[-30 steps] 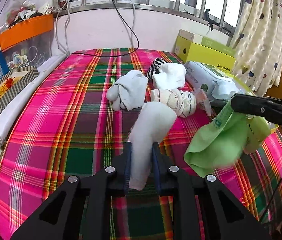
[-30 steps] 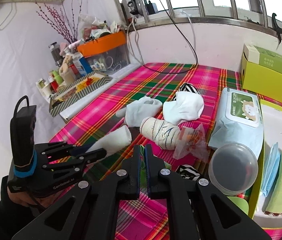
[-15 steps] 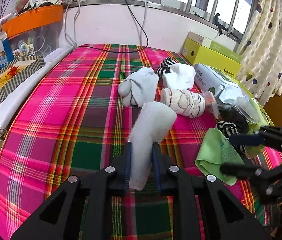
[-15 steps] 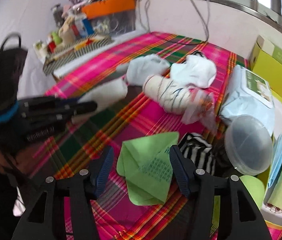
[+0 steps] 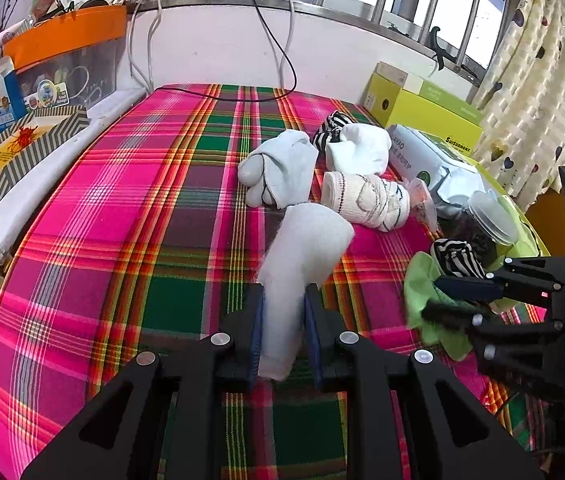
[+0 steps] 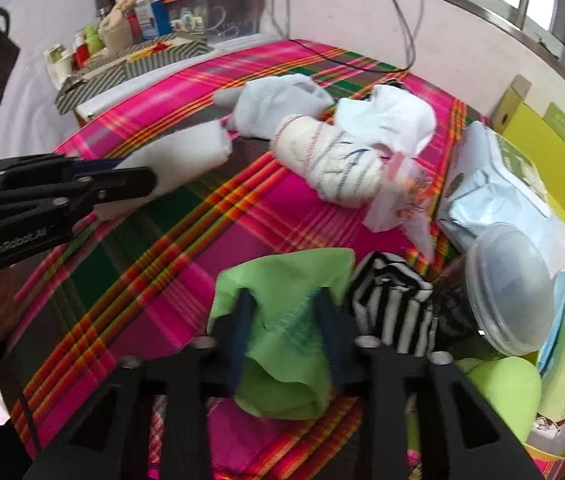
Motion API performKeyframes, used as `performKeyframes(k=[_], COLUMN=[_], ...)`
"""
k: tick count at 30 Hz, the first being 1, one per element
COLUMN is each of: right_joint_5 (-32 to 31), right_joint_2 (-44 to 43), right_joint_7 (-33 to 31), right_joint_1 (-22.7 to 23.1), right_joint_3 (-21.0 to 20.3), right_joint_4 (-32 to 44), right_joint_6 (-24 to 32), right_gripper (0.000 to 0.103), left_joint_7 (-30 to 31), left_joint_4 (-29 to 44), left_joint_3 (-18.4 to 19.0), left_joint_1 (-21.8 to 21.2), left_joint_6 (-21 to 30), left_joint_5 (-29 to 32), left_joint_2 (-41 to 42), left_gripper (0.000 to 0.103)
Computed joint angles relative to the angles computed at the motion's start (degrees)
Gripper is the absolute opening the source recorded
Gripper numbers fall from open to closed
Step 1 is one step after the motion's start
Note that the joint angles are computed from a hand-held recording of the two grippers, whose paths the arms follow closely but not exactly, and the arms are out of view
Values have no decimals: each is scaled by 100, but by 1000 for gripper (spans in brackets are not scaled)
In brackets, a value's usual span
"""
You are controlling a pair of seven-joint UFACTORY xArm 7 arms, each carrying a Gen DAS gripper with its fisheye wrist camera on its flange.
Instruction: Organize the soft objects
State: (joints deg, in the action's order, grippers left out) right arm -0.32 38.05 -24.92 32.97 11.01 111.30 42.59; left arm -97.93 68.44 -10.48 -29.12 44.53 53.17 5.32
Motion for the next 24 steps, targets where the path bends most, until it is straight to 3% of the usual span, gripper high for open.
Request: performKeyframes(k=[4, 15, 24], right_joint_5=[124, 1363, 2058], right_joint_2=[-63, -377, -535], right_joint_7=[-100, -795, -1219], right_joint_1=[-77, -628, -856], right_joint_3=[87, 649, 785], right_joint_4=[-97, -294, -259], right_joint_6=[-87, -405, -448], right_gripper=[10, 9, 9], left_joint_7=[-1, -177, -126], left_joint_4=[40, 195, 773], left_joint_3=[-11, -49, -10], left_joint_1=[-26, -92, -257], left_joint_6=[26, 125, 354], left_joint_5=[0, 173, 384], left_joint_2=[21, -1, 246], left_gripper=[20, 20, 20])
